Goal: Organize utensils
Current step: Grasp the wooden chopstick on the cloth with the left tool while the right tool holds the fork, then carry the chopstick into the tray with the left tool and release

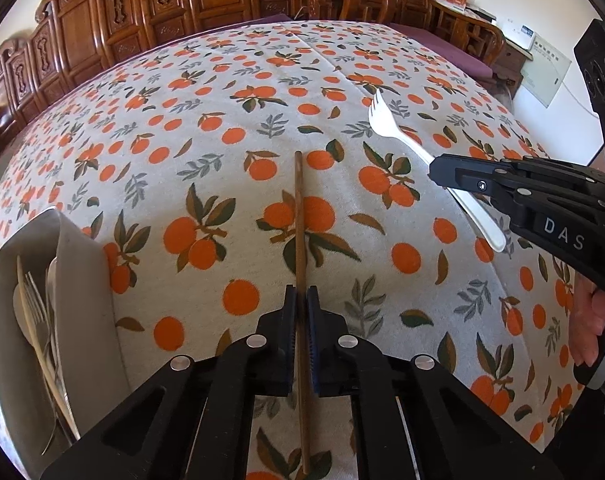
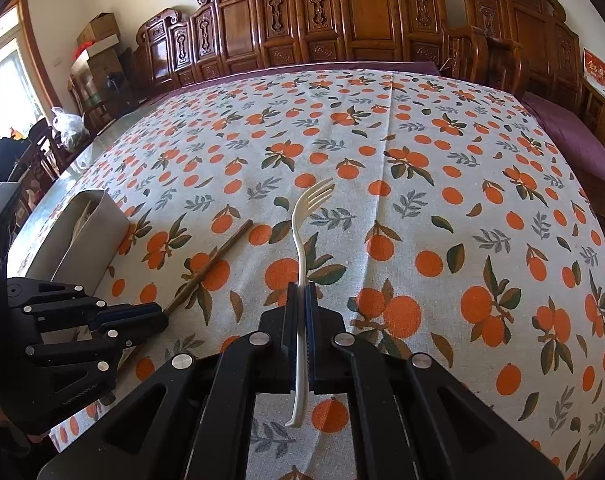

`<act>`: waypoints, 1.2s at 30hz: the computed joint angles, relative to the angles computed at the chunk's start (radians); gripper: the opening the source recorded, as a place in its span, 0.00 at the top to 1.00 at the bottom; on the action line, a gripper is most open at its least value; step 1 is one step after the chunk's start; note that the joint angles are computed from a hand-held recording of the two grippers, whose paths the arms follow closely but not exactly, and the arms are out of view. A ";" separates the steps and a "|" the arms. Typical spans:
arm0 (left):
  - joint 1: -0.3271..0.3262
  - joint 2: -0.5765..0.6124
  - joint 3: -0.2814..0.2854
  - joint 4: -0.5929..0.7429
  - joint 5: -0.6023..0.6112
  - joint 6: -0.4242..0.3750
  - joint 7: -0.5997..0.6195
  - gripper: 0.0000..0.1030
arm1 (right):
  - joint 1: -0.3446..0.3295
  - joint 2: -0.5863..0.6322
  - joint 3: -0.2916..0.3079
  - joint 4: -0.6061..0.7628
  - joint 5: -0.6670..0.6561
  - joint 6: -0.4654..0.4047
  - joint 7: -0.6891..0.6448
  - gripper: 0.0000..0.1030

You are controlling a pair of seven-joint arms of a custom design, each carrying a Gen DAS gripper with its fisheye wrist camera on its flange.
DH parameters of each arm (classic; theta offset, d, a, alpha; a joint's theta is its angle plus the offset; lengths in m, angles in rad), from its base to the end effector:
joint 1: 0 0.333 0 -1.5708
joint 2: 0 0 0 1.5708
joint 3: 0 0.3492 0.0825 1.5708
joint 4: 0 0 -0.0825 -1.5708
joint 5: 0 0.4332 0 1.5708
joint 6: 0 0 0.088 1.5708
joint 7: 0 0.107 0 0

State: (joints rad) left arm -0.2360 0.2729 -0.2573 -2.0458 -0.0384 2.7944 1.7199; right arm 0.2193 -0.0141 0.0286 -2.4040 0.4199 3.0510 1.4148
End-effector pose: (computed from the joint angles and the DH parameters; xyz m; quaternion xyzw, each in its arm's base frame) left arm 0.5985 -0.3104 0.3636 -0.4597 0.8542 -0.2203 0.1026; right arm 0.5544 0.1076 0.3882 -0.6673 0.6683 -0.1511 0.2919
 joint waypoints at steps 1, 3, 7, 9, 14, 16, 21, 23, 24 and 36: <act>0.005 -0.007 -0.003 -0.007 -0.007 0.001 0.006 0.96 | 0.001 0.000 0.001 0.000 -0.003 0.000 0.002 0.96; 0.012 -0.021 -0.006 -0.021 -0.019 0.005 0.017 0.96 | 0.002 -0.002 0.003 0.000 -0.015 0.002 0.012 0.96; 0.028 -0.063 -0.013 -0.055 -0.055 0.018 0.051 0.96 | 0.010 -0.005 0.007 -0.003 -0.019 0.006 0.019 0.96; 0.034 -0.086 -0.013 -0.073 -0.072 0.026 0.068 0.96 | 0.014 -0.006 0.009 -0.004 -0.030 0.006 0.028 0.96; 0.041 -0.139 -0.007 -0.108 -0.111 0.040 0.107 0.96 | 0.022 -0.011 0.014 -0.012 -0.073 0.007 0.068 0.96; 0.044 -0.158 -0.003 -0.119 -0.131 0.044 0.124 0.96 | 0.024 -0.012 0.016 -0.016 -0.099 0.005 0.093 0.96; 0.051 -0.204 0.005 -0.147 -0.205 0.054 0.185 0.96 | 0.023 -0.016 0.019 -0.026 -0.186 0.002 0.174 0.96; 0.053 -0.225 0.009 -0.160 -0.249 0.058 0.225 0.96 | 0.026 -0.020 0.020 -0.030 -0.201 0.004 0.188 0.96; 0.052 -0.232 0.012 -0.165 -0.264 0.060 0.239 0.96 | 0.028 -0.021 0.019 -0.032 -0.202 0.005 0.187 0.96; 0.066 -0.297 0.081 -0.183 -0.350 0.048 0.310 0.96 | 0.096 -0.057 0.004 -0.048 -0.094 0.028 0.075 0.96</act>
State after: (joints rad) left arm -0.1698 -0.0236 -0.1759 -2.2288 -0.3882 2.8426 2.0302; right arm 0.3153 -0.0707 0.0330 -2.4516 0.3257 3.0787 1.4901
